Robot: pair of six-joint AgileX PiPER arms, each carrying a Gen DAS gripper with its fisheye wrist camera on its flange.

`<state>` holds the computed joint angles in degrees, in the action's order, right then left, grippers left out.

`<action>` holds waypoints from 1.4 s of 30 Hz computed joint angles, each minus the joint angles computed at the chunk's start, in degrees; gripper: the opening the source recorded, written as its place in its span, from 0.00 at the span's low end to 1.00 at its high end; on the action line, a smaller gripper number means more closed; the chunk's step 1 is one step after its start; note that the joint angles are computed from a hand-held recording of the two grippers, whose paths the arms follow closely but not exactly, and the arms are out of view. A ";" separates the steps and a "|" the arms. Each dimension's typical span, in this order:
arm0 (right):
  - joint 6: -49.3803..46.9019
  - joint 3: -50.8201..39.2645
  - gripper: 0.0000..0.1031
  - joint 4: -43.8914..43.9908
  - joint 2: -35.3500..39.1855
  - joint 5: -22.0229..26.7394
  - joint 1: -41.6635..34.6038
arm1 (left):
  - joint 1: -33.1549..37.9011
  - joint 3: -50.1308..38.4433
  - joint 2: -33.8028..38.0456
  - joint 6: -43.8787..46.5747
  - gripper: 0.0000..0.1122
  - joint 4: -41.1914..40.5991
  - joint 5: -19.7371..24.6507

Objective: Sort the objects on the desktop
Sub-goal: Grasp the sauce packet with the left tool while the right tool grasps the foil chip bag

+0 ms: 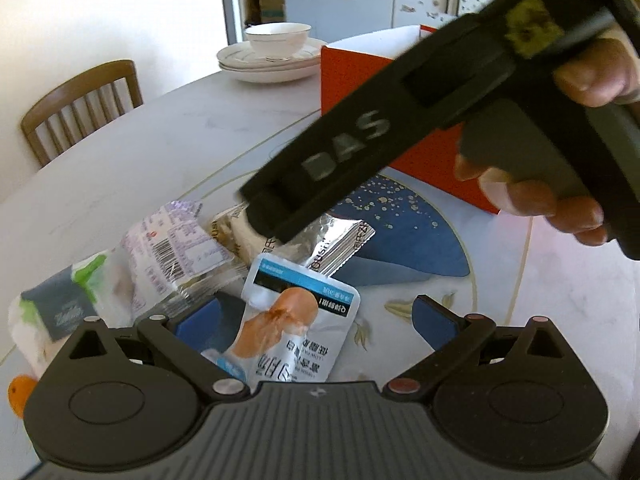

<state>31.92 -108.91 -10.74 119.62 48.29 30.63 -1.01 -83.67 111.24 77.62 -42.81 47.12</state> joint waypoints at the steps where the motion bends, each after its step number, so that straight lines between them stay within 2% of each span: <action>1: -0.16 -0.98 0.98 0.43 0.84 0.31 -0.21 | -0.14 -0.65 0.60 -0.07 0.91 0.32 0.33; 11: -3.01 -9.21 0.96 4.02 7.54 4.45 -1.60 | -0.26 -3.49 4.39 -4.46 0.90 3.14 0.44; 18: -3.03 -11.34 0.95 6.54 9.89 5.27 -2.50 | -0.33 -1.08 3.53 -3.93 0.90 2.89 -2.32; 24: -2.15 -11.53 0.93 5.69 10.33 5.07 -1.97 | -0.59 0.60 2.29 -3.31 0.82 2.08 -3.37; 28: -2.10 -11.32 0.82 4.60 10.12 4.94 -1.60 | -1.38 -0.10 2.18 -6.51 0.74 3.73 -3.90; 32: -0.33 -7.46 0.70 3.95 8.00 2.48 -1.82 | -1.37 -0.27 2.21 -6.15 0.65 3.11 -3.98; 34: -0.74 -5.06 0.59 4.96 6.56 0.77 -2.34 | -1.48 -0.71 2.42 -6.54 0.63 3.32 -3.97; 38: 0.05 -1.26 0.50 4.59 4.16 -0.95 -2.90 | -1.59 0.79 1.61 -6.85 0.62 2.75 -5.38; 42: 0.77 2.85 0.48 3.96 1.52 -2.64 -2.96 | -1.67 -0.08 1.94 -9.23 0.59 3.34 -4.83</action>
